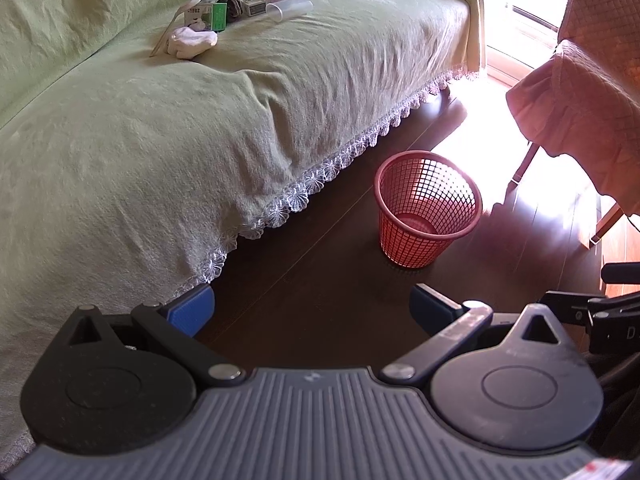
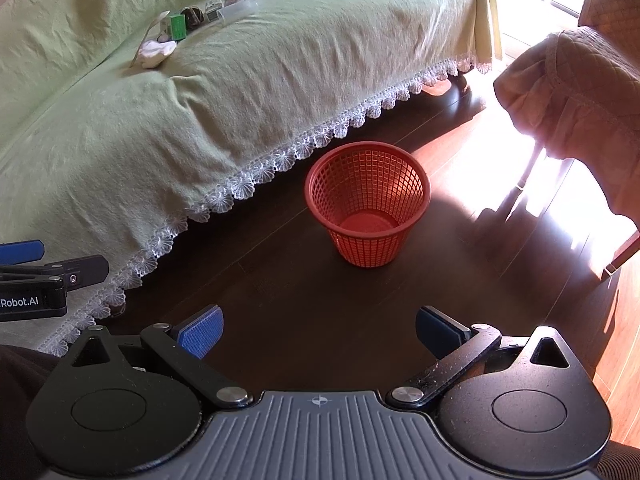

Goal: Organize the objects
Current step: 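Move both tools toward the red mesh wastebasket on the floor, then grasp the red wastebasket rim with the right gripper and lift it onto the sofa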

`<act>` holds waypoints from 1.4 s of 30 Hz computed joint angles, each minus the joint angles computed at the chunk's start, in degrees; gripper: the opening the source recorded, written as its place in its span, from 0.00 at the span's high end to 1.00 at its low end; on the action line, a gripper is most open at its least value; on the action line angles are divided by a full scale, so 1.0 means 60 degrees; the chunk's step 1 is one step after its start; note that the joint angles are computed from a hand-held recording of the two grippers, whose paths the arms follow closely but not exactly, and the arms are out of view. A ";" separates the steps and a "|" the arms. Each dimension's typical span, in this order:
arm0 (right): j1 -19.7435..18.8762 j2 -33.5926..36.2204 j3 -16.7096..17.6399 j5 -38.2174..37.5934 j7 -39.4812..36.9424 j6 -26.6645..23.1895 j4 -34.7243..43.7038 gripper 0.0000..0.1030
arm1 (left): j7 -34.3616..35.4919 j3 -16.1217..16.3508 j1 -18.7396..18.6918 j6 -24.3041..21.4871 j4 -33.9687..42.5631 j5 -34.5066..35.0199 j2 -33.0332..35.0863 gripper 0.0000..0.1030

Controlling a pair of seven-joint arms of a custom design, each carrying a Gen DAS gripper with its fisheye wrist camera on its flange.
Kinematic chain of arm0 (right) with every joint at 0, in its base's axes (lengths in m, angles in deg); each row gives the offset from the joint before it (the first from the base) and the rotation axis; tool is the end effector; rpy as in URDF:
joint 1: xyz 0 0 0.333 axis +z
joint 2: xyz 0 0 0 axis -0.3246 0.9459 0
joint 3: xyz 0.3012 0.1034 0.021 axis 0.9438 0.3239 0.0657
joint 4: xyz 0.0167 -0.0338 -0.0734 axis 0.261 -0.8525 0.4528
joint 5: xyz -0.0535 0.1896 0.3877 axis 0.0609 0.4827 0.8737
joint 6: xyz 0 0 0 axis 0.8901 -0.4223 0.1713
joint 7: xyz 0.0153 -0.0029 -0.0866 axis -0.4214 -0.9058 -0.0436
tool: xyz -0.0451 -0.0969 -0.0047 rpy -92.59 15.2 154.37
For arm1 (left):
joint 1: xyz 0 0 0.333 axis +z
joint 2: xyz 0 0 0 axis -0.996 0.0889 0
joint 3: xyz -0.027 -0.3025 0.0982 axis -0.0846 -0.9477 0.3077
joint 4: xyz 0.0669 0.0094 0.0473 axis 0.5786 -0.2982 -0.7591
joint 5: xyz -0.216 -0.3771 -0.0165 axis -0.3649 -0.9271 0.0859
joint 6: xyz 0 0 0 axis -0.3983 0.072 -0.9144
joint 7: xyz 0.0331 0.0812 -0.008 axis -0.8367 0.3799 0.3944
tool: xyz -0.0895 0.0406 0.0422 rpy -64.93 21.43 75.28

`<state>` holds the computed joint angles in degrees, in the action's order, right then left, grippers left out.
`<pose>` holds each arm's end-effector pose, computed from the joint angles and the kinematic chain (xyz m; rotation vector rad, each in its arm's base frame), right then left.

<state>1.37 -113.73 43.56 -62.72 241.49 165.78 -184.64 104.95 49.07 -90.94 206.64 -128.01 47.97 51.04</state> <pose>0.3653 0.2948 0.7187 -1.3624 2.3109 -0.4778 0.5027 -0.1100 0.7250 -1.1736 2.4789 -0.7130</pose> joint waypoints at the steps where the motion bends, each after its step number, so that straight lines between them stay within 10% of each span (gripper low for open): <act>1: -0.0035 -0.0023 -0.0058 0.0007 0.0050 0.0112 -0.0088 0.02 | -0.0013 -0.0029 -0.0016 0.0066 0.0038 0.0000 0.0100 0.01; 28: -0.2081 -0.0264 -0.1633 0.0786 0.1537 0.4042 -0.3860 0.44 | -0.1039 -0.0895 0.0054 0.1952 0.2352 0.1247 0.4467 0.01; 39: -0.2768 0.0851 -0.2009 0.1092 0.2465 0.6090 -0.4608 0.58 | -0.0816 -0.1069 0.0023 0.1737 0.2990 0.1915 0.5444 0.01; 42: -0.2711 0.1288 -0.2226 0.1446 0.2216 0.6129 -0.4430 0.75 | -0.0631 -0.1102 -0.0067 0.1367 0.3442 0.2108 0.5838 0.01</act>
